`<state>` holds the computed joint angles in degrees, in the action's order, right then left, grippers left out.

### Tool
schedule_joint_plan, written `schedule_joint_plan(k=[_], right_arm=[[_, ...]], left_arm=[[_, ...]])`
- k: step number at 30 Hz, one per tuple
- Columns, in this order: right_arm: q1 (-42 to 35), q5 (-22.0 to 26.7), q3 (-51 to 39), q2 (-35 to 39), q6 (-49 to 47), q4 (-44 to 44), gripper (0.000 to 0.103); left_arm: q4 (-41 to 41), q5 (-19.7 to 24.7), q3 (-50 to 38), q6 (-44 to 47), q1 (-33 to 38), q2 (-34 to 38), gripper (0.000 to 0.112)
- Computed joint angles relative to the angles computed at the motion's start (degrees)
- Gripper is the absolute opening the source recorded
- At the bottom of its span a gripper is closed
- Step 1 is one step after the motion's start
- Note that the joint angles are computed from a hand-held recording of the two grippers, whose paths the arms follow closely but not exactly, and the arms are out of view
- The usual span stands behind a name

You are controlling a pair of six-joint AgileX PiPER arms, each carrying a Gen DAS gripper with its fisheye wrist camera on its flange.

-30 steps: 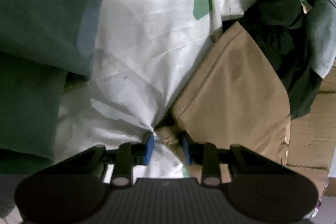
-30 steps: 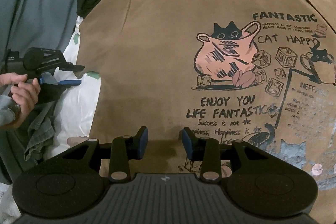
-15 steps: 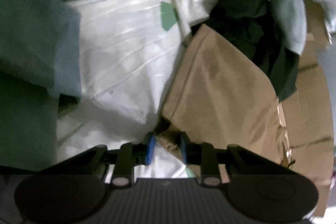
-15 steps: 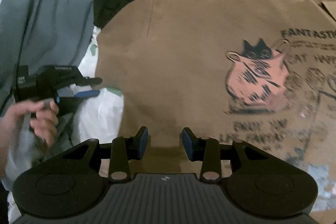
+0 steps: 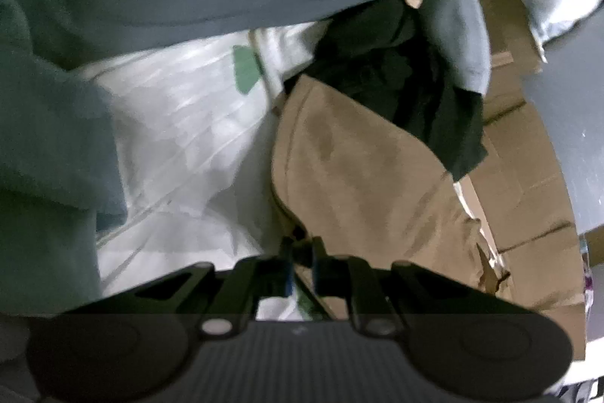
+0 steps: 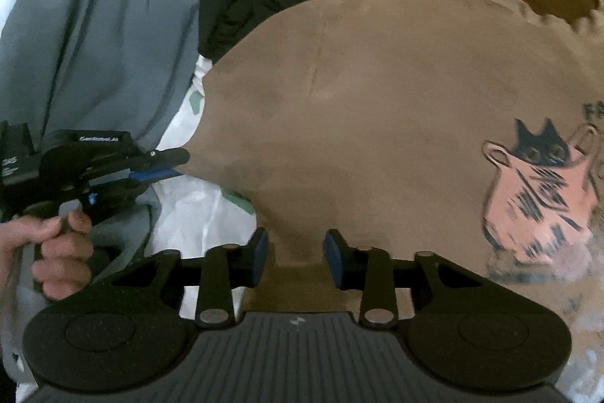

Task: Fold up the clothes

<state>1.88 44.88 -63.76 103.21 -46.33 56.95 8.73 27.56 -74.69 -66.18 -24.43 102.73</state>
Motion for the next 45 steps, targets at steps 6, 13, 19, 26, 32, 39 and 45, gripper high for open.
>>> schedule_joint_plan(k=[6, 13, 19, 26, 32, 39, 45], right_arm=[[2.10, 1.65, -5.50, 4.76, 2.08, 0.89, 0.011], [3.29, 3.61, -10.03, 8.44, 3.76, 0.05, 0.009], [4.97, 5.38, -14.27, 12.01, 6.44, -2.65, 0.009], [5.73, 4.82, -14.49, 13.75, 6.52, -2.72, 0.009], [5.26, 4.31, -14.25, 15.13, 5.18, -0.58, 0.011], [3.61, 4.58, -11.92, 15.49, 1.67, 4.09, 0.010], [1.32, 6.56, -8.52, 12.01, -4.48, 8.51, 0.011]], left_arm=[[-0.28, 0.59, -2.42, 2.76, -0.30, -0.50, 0.009], [-1.97, 3.53, -6.62, 6.17, -0.88, 0.10, 0.009], [-4.02, 3.84, -8.36, 9.08, -1.86, 0.59, 0.008], [-8.55, 2.68, -9.46, 14.99, -3.17, 1.66, 0.007], [-10.98, 2.35, -9.81, 17.22, -4.09, 2.07, 0.007], [-12.76, 2.29, -11.56, 20.35, -6.21, 3.80, 0.007], [-7.82, 2.36, -11.67, 15.23, -6.90, 4.47, 0.007]])
